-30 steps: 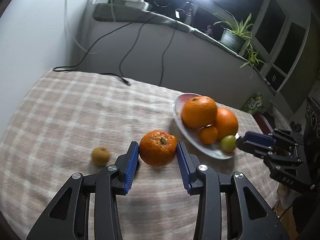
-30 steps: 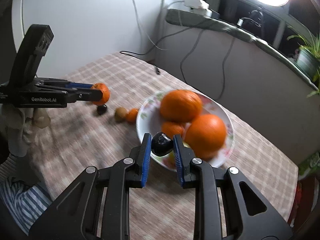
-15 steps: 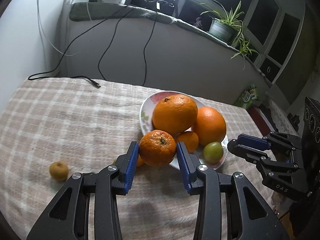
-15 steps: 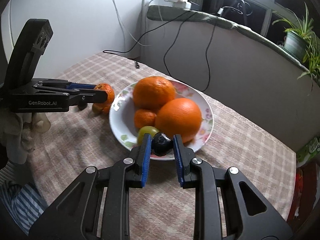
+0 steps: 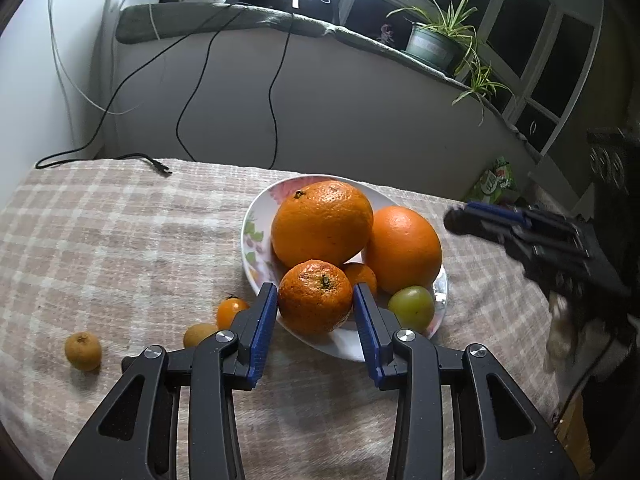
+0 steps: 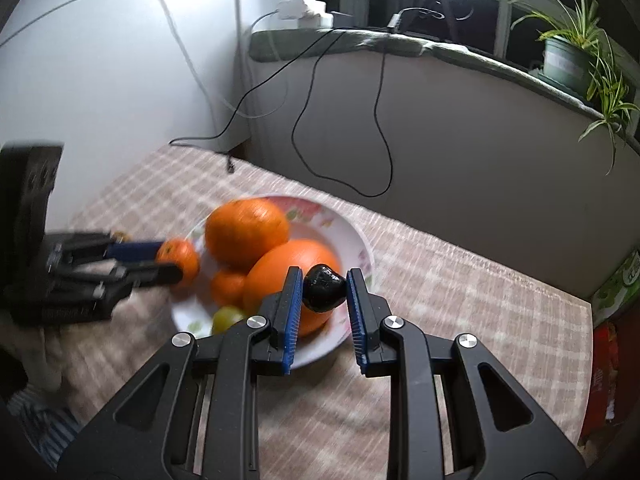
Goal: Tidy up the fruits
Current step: 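Carry the plum with the right gripper while the left gripper carries the tangerine over the plate, then open the right gripper to drop the plum while the left gripper releases the tangerine in the plate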
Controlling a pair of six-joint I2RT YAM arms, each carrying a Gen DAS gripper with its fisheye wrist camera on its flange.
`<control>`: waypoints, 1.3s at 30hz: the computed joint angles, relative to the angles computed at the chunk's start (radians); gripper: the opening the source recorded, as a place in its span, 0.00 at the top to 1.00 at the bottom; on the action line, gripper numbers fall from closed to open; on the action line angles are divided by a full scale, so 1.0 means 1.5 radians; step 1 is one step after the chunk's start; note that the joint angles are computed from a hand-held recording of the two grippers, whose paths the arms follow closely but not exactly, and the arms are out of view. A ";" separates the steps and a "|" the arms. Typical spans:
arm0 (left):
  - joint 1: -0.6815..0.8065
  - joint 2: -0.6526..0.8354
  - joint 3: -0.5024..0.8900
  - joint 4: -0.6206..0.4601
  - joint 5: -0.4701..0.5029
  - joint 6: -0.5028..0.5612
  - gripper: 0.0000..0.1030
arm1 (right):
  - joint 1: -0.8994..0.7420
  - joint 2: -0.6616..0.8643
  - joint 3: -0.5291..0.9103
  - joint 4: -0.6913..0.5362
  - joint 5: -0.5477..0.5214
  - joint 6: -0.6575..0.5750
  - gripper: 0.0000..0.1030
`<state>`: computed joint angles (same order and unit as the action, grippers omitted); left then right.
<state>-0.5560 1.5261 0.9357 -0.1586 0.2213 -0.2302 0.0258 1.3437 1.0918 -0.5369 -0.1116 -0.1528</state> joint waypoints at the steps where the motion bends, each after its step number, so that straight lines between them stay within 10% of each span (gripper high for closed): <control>1: -0.001 0.002 0.001 -0.001 -0.001 0.001 0.63 | -0.006 0.013 0.011 0.001 -0.005 0.002 0.77; 29: -0.026 0.010 0.011 0.000 -0.020 0.012 0.53 | 0.017 0.228 0.182 -0.020 -0.046 0.059 0.76; 31: -0.027 0.008 0.013 -0.002 -0.021 0.015 0.51 | 0.019 0.231 0.185 -0.022 -0.040 0.061 0.68; 33: -0.028 0.006 0.013 -0.003 -0.023 0.016 0.49 | 0.019 0.224 0.178 -0.012 -0.037 0.068 0.38; 39: -0.027 0.003 0.011 -0.005 -0.021 0.013 0.49 | 0.005 0.205 0.170 -0.001 -0.058 0.086 0.31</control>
